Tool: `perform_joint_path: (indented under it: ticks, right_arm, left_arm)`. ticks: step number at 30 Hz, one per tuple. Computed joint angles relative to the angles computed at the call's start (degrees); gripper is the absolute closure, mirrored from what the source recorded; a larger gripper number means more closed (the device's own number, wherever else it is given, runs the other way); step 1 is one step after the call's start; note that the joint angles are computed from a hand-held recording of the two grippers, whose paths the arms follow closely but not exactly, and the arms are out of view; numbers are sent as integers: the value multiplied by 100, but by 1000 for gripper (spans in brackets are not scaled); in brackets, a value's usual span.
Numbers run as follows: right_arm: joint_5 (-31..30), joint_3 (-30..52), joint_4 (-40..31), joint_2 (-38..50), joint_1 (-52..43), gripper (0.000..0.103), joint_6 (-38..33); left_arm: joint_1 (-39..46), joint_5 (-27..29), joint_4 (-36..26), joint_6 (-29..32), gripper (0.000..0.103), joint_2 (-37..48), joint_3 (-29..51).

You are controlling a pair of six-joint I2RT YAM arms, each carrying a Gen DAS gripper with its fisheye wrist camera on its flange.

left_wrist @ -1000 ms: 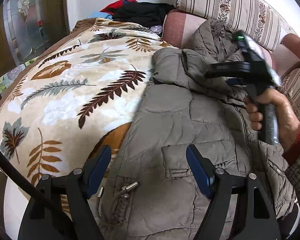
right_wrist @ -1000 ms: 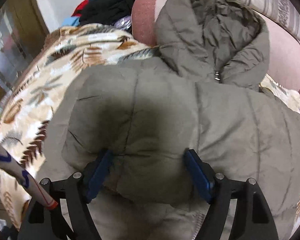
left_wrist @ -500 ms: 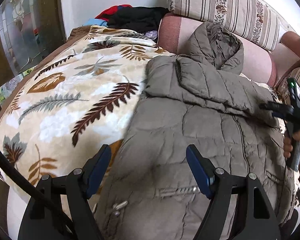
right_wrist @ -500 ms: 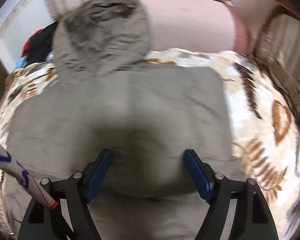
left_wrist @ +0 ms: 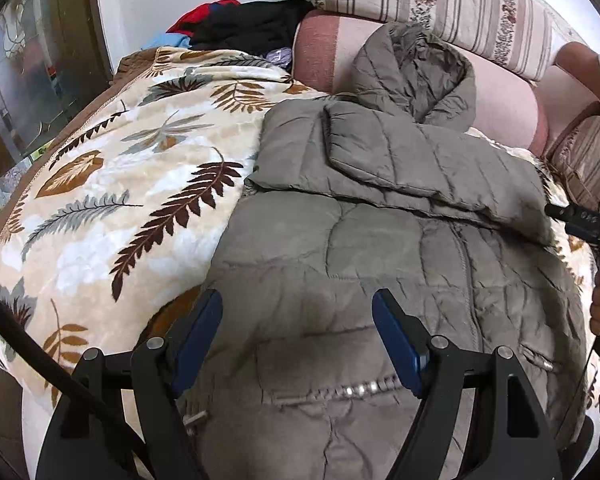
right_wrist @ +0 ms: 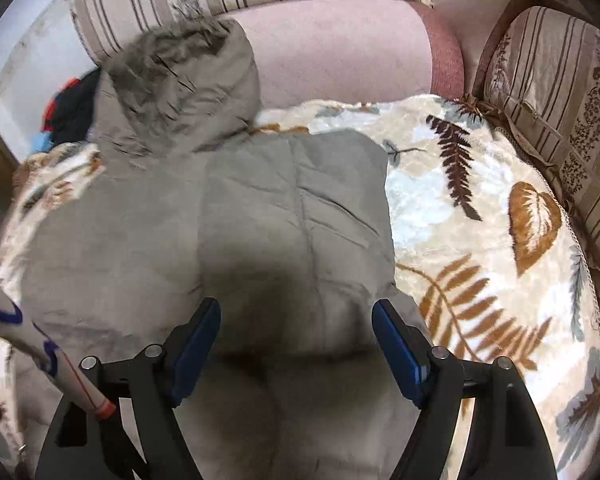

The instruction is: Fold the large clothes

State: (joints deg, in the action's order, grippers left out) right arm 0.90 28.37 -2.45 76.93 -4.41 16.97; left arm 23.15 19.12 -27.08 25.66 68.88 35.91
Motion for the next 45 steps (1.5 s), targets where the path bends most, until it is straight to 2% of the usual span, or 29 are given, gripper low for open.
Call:
perform_joint_path:
  ticks: [4,7,11,15,19,22,25,30,36,41,45]
  right_arm:
    - [-87,-23,-1352,-1749,200,20,-65]
    - [338,357,-2467,-2840,767,20,6]
    - [1190,1155,-3575,-3535,1846,17,307]
    - [2327,2184,-4406,-3600,3213,15,740]
    - [3034,3215,-4926,-3162,3905,12,976]
    - [3658,3965,-5203,-2746,4239,12,1023]
    - [3887,4649,-5266,-2310,4246,10,858]
    - [3433,5252,-5130,-1660,3646,9,531]
    - [2346,4807,-4518,-1034,2610,9,471]
    - [1945,4675,-4032,-258,2113,9,335]
    - [1619,4914,-3741,552,1775,9,347]
  left_arm:
    - [264,222,-572,311,27,-791,43]
    - [512,482,-1070,544,27,-1425,201]
    - [955,954,-1693,943,27,-2216,497]
    - [1564,1538,-2191,1452,26,-2799,874]
    - [1909,1988,-2597,1839,24,-2834,1343]
    - [1805,1967,-2493,1793,24,-2856,1608]
    - [1449,1718,-2153,1504,24,-2801,1815]
    - [832,1275,-1687,986,24,-2333,2162]
    - [160,636,-1158,646,24,-1655,2060]
    - [-204,198,-578,454,24,-939,1799]
    - [-382,-41,-88,235,24,-133,1765]
